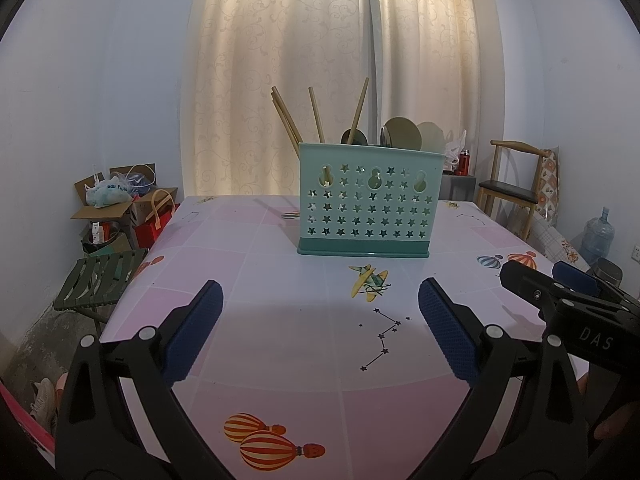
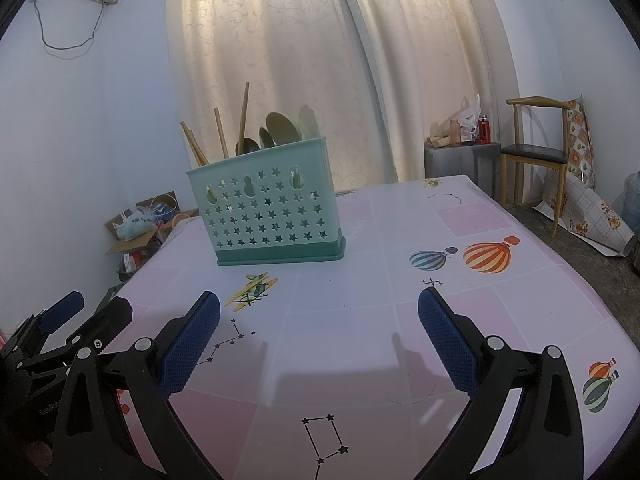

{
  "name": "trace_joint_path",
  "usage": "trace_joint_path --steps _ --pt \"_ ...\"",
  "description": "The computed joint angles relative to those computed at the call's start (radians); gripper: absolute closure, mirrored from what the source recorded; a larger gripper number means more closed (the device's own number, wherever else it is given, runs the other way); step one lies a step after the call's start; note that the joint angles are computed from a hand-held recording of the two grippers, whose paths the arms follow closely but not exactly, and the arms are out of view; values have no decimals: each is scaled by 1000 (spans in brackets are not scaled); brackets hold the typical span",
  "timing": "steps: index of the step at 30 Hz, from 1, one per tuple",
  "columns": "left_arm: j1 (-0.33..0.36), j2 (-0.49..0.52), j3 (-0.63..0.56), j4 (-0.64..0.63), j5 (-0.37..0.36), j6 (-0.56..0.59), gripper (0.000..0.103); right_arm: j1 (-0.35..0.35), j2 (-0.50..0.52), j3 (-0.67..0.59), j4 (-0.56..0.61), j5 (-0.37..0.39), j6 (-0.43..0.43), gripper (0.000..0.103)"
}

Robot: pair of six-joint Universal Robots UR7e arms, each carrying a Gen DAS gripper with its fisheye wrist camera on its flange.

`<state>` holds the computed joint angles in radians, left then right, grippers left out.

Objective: Organize utensils

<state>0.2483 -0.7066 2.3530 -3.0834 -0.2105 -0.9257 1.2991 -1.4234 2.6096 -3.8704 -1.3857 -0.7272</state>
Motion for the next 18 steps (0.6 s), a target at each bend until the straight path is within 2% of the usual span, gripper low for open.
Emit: trace_joint_path --steps 1,4,10,12,13,18 --pt "-6 -7 4 27 -1 -26 9 0 0 0 0 0 0 6" --pt "1 2 -3 -2 0 2 9 -1 -1 1 -1 1 0 6" --pt "-4 -6 1 28 -1 -25 9 0 0 -1 1 -1 1 6" --pt "2 1 -2 -4 0 4 9 0 -1 0 1 0 0 6" --pt "-4 -5 2 24 -1 -22 9 -1 -1 1 1 1 0 6" --pt "1 -1 -1 3 -1 -2 9 0 -1 0 2 0 0 6"
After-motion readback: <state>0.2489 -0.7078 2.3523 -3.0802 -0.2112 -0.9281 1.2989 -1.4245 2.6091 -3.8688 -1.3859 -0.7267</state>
